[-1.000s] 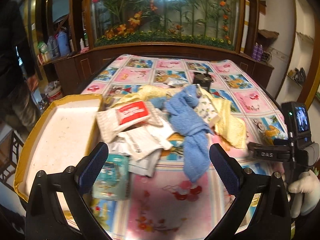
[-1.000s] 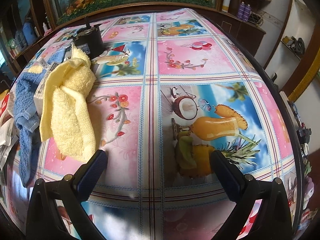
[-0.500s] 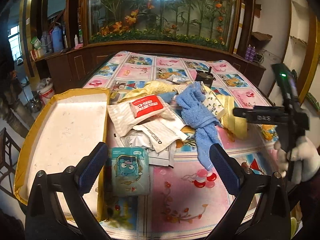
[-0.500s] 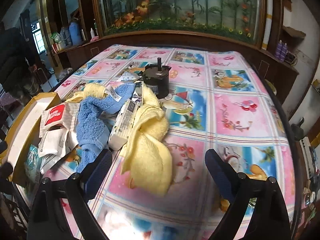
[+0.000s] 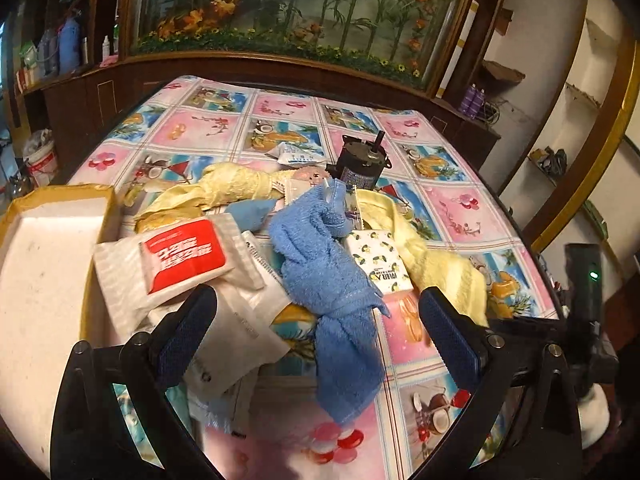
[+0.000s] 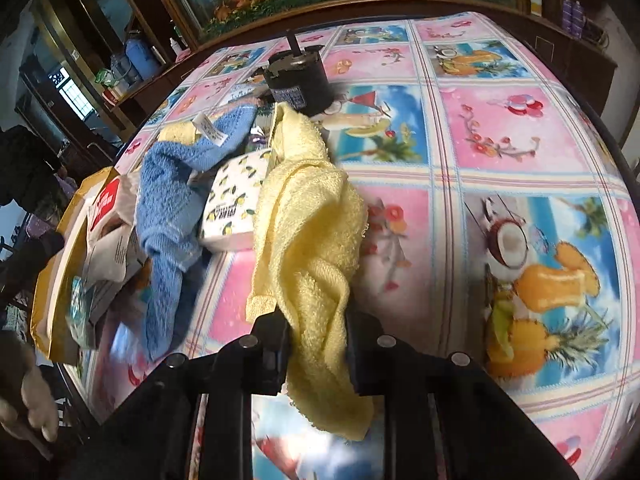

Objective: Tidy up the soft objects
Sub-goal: 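Grasp the blue towel with the left gripper while the right gripper grasps the yellow towel, then lift and carry both towels over the cardboard tray with both grippers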

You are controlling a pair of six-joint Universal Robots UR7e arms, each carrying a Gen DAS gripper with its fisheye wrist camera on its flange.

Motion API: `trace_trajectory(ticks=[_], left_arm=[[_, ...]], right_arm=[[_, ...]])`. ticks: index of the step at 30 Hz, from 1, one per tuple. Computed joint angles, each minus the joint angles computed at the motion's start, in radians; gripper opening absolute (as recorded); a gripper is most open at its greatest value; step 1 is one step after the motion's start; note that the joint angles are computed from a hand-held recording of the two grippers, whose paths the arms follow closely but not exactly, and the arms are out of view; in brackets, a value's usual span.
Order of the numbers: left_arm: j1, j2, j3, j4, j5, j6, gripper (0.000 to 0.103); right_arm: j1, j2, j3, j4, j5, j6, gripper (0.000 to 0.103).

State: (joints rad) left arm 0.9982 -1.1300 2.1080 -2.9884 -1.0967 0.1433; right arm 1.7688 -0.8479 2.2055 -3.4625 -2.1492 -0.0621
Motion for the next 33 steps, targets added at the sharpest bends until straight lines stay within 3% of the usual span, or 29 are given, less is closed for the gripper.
trace_trajectory(ticks=[6, 8, 11, 15, 20, 24, 29, 33], left_arm=[[0.009, 0.145, -0.101, 0.006, 0.078, 0.029, 0.102], [0.019, 0.162, -0.122, 0.033, 0.081, 0.016, 0.094], [0.045, 0.167, -0.149, 0.112, 0.032, -0.012, 0.064], [0.038, 0.159, -0.124, 0.075, 0.027, 0.017, 0.048], [0.033, 0.109, -0.091, 0.063, -0.019, 0.015, 0.046], [0.036, 0.039, -0.051, 0.066, -0.077, -0.008, 0.046], [0.035, -0.035, 0.000, 0.070, -0.114, -0.026, 0.046], [0.036, -0.093, 0.034, 0.072, -0.136, -0.039, 0.046]], right_arm=[[-0.020, -0.049, 0.068, -0.014, 0.031, -0.009, 0.026], [-0.009, -0.043, 0.060, -0.028, -0.002, -0.014, 0.036], [0.007, -0.031, 0.041, -0.063, -0.026, -0.034, 0.046], [0.028, -0.014, 0.009, -0.074, -0.068, -0.039, 0.048], [0.038, 0.002, -0.018, -0.120, -0.107, -0.057, 0.058], [0.039, 0.027, -0.056, -0.136, -0.129, -0.095, 0.058], [0.036, 0.092, -0.139, -0.102, -0.144, -0.168, 0.065], [0.022, 0.097, -0.160, -0.010, -0.097, -0.146, 0.064]])
